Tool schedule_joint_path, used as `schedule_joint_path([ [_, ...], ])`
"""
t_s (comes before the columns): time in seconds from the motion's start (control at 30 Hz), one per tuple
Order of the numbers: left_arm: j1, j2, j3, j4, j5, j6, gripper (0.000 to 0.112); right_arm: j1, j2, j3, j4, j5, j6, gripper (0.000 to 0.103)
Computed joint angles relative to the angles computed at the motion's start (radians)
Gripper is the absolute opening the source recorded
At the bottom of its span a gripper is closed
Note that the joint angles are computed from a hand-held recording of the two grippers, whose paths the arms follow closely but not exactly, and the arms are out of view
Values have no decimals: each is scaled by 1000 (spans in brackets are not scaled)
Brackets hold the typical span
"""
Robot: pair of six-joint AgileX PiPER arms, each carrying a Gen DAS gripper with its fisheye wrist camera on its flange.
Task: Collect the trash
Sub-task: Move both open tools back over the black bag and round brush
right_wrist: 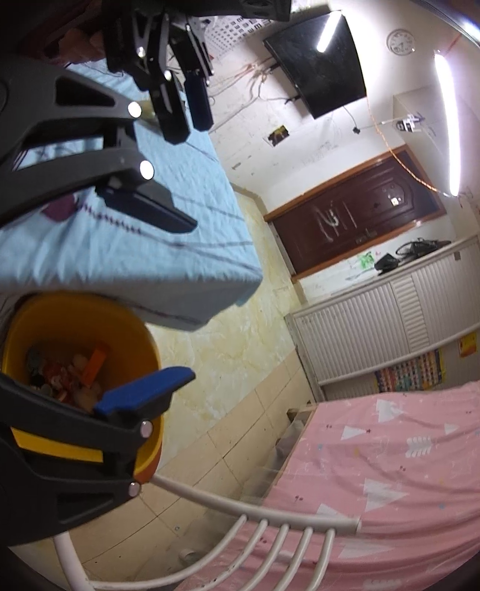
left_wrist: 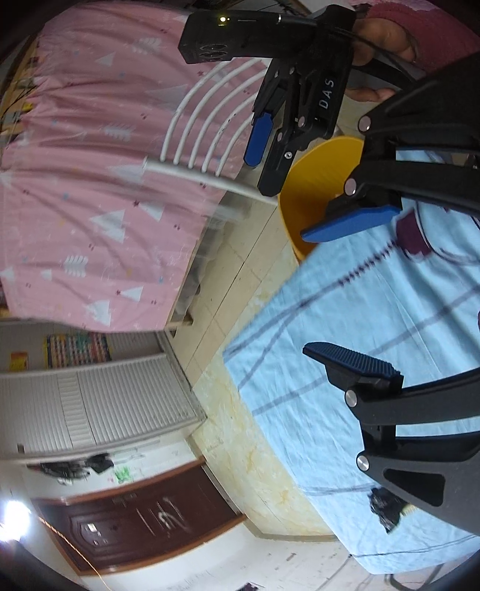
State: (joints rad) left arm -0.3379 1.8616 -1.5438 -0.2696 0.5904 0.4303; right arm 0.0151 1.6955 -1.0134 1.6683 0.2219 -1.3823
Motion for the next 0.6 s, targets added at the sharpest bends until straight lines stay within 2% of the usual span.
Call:
schedule_joint_path([
  [0.27, 131, -54, 66, -113, -14, 116, 59, 135, 50, -132, -505, -56, 503, 78],
  [0.47, 233, -90, 115, -210, -19, 226, 62, 220, 108, -247, -986, -44, 979, 79],
  [0.6, 302, -96, 123, -258, -6, 286, 64, 264, 148, -324, -1194, -15, 1183, 79],
])
